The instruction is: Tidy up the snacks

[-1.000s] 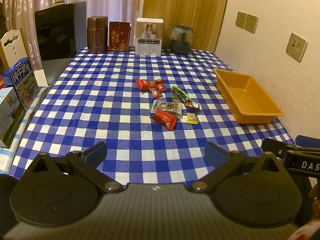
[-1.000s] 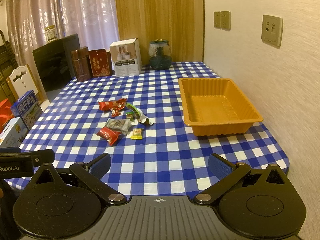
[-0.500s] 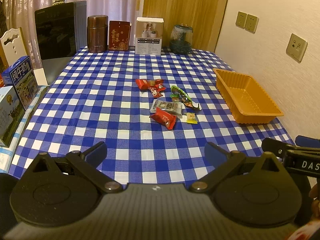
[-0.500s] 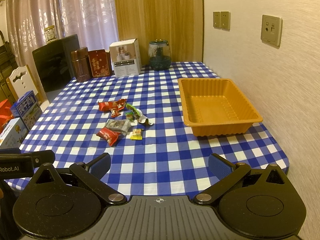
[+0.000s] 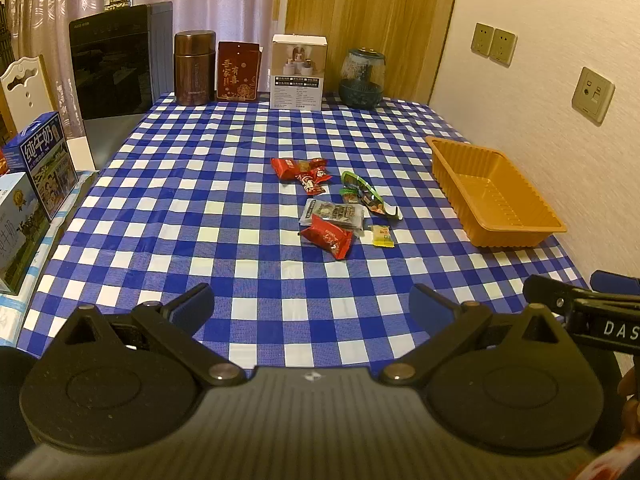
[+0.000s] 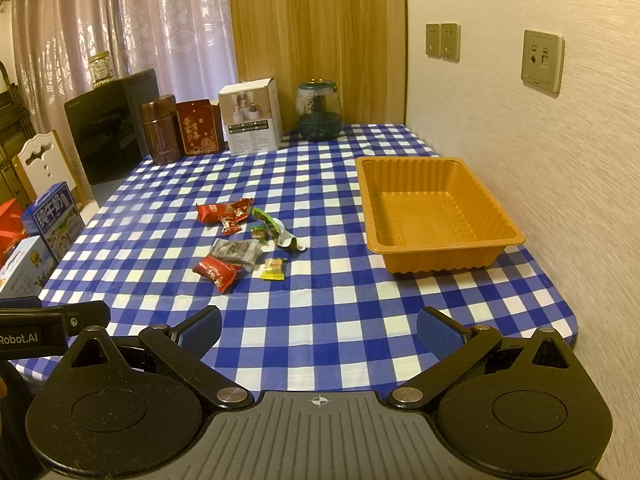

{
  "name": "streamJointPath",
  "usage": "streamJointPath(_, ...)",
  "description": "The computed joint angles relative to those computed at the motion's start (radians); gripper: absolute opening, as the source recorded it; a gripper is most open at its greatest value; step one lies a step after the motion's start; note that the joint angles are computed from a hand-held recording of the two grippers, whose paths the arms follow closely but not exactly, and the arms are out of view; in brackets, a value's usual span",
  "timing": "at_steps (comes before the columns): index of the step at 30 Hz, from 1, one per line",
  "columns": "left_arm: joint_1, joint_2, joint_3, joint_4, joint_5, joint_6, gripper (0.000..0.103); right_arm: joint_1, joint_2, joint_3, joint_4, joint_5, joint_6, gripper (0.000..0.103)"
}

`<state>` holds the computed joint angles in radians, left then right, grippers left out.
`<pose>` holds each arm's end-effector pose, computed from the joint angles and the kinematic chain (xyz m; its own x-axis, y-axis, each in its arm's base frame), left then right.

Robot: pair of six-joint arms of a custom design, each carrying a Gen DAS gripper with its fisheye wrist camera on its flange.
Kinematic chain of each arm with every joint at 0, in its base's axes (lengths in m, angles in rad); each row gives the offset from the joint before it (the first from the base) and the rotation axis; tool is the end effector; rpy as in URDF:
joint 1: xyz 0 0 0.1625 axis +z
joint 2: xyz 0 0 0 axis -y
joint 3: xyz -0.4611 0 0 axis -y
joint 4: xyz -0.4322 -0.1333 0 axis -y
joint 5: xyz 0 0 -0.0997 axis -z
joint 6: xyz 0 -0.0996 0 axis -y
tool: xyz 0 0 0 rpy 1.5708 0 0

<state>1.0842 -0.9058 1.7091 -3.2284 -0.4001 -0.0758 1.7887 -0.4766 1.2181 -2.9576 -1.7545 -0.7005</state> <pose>-0.1188 -0.7057 0.2640 -0.6904 -0.4745 -0.5460 0.2556 0.5461 -0.7978 0.2998 -0.8216 0.0639 -0.6407 -0.5833 0.4993 -0.7661 0.5285 -0.3657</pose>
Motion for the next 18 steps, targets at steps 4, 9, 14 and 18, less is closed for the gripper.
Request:
streamJointPath(4, 0.000, 0.000, -0.001, 0.001, 0.000, 0.002, 0.103, 0.000, -0.001, 0.000, 0.000, 0.000, 0.001, 0.103)
streamJointPath(9, 0.001, -0.001, 0.000, 0.002, -0.004, -0.001, 0.103, 0.000, 0.000, 0.000, -0.001, 0.000, -0.001, 0.103)
streamJointPath(14, 0.002, 0.000, 0.000, -0.001, -0.008, 0.001, 0.103, -0.001, 0.001, 0.000, -0.002, 0.001, 0.008, 0.103)
streamJointPath(18, 0.008, -0.004, -0.004, 0.006, -0.023, -0.006, 0.103, -0.003, 0.008, -0.011, 0.009, 0.005, 0.017, 0.103)
